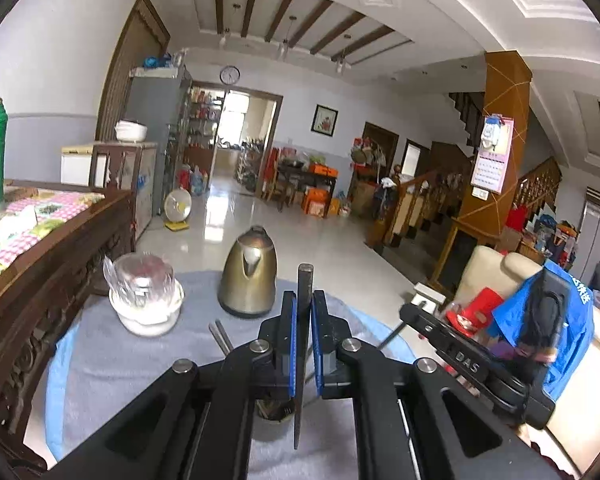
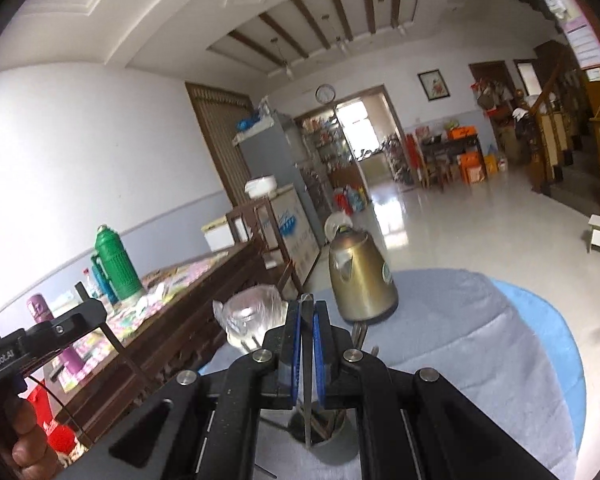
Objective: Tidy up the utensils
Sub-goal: 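Carry both held chopsticks up over the gray cup, then lower both chopsticks into the gray cup and open both grippers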
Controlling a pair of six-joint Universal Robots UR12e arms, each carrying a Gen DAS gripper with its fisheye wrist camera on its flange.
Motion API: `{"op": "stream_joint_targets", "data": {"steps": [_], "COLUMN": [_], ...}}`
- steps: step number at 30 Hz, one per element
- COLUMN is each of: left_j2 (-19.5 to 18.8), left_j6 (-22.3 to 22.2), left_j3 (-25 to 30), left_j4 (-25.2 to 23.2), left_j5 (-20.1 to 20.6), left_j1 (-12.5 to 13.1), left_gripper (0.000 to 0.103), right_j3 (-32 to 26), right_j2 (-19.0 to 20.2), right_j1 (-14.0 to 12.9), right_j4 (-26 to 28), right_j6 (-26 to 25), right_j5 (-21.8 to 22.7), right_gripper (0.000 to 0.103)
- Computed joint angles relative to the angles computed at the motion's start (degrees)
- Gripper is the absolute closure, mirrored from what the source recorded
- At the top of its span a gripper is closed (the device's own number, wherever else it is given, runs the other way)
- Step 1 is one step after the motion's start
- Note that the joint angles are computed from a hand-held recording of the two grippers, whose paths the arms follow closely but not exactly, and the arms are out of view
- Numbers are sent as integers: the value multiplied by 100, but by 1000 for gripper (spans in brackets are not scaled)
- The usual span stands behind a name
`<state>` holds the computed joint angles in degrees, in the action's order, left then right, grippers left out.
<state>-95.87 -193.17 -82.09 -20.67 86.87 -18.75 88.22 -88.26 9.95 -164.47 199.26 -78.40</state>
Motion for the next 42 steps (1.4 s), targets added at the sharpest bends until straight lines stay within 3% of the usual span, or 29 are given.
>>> {"op": "stream_joint_targets", "data": {"steps": [6, 17, 32, 42], "left_j2": [-177, -411, -631, -638], "left_j6": [-35, 172, 201, 281], "left_j3": [171, 227, 299, 290], "left_j4": [92, 548, 405, 396], "left_j5": [205, 1063, 1559, 1681], "left_j1": [-55, -256, -382, -432], "left_gripper": [96, 96, 96, 96], "right_j3": [-65, 7, 143, 131], "right_j2": [56, 111, 80, 77], "right_j1": [51, 43, 57, 56], "right_j4": [-174, -3, 135, 205], "right_j6": [77, 151, 140, 147], "right_j5": [-346, -373, -306, -278], "right_gripper": [97, 97, 97, 97]}}
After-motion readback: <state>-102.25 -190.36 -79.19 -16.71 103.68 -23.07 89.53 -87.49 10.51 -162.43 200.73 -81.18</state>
